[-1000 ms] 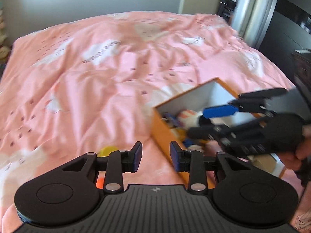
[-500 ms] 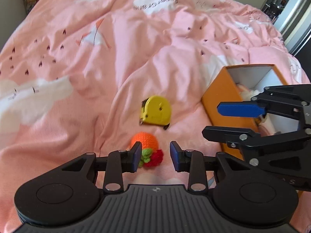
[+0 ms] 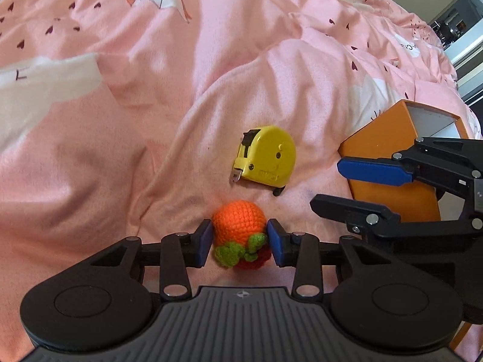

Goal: Organize objects
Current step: 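Grasp the orange crochet fruit with the left tool while the right grasps the yellow tape measure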

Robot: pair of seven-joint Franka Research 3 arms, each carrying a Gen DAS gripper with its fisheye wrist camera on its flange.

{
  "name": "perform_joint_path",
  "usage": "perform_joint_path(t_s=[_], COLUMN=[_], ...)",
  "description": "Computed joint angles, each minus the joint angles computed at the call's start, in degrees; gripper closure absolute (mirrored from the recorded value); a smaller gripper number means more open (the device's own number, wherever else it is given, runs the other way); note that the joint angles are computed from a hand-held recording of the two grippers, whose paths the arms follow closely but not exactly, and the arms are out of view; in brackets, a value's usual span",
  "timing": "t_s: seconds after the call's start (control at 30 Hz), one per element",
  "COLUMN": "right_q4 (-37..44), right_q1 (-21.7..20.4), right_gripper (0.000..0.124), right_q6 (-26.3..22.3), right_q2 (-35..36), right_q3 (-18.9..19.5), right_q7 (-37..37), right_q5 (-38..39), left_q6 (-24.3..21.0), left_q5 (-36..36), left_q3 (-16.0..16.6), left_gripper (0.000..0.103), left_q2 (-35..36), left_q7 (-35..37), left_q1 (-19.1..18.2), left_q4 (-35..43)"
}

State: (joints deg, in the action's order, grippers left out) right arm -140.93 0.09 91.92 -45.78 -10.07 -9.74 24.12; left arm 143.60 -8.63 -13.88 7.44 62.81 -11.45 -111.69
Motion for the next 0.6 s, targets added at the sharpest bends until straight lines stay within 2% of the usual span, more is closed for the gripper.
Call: perform_joint_path(t_s=[0.13,0.3,0.43,0.6], right_q4=[-0.2,-1.7,-4.5,-7.4], right_q1=[0.6,2.2,4.4,7.0], right_gripper=[0.083,0.070,0.061,0.060], right_q6=[0.6,1.4,5.1,10.8], right_q2=[0.0,-1.5,-3.8,-5.1], right_q3=[0.5,1.8,4.0,5.8], right_q7=[-0.5,-2.5,-5.2,-6.5], right_q5=[0.2,-0.2,-1.3,-2.0], left_q6=[-0.8,-2.1,-2.1,-1.4], left_q5=[-0.4,8.9,10.8,9.4], left_q3=[0.3,1.4,1.7,1.7], left_gripper=[0.060,0.060,0.060,0.060], left_q2=[-1.2,-4.0,-4.7,-4.7], left_q7=[0.7,-2.2,-3.3,-2.1], left_q1=[0.5,-0.2,-0.1,0.2], left_q4=[-0.1,-0.6,-0.8,-0.8])
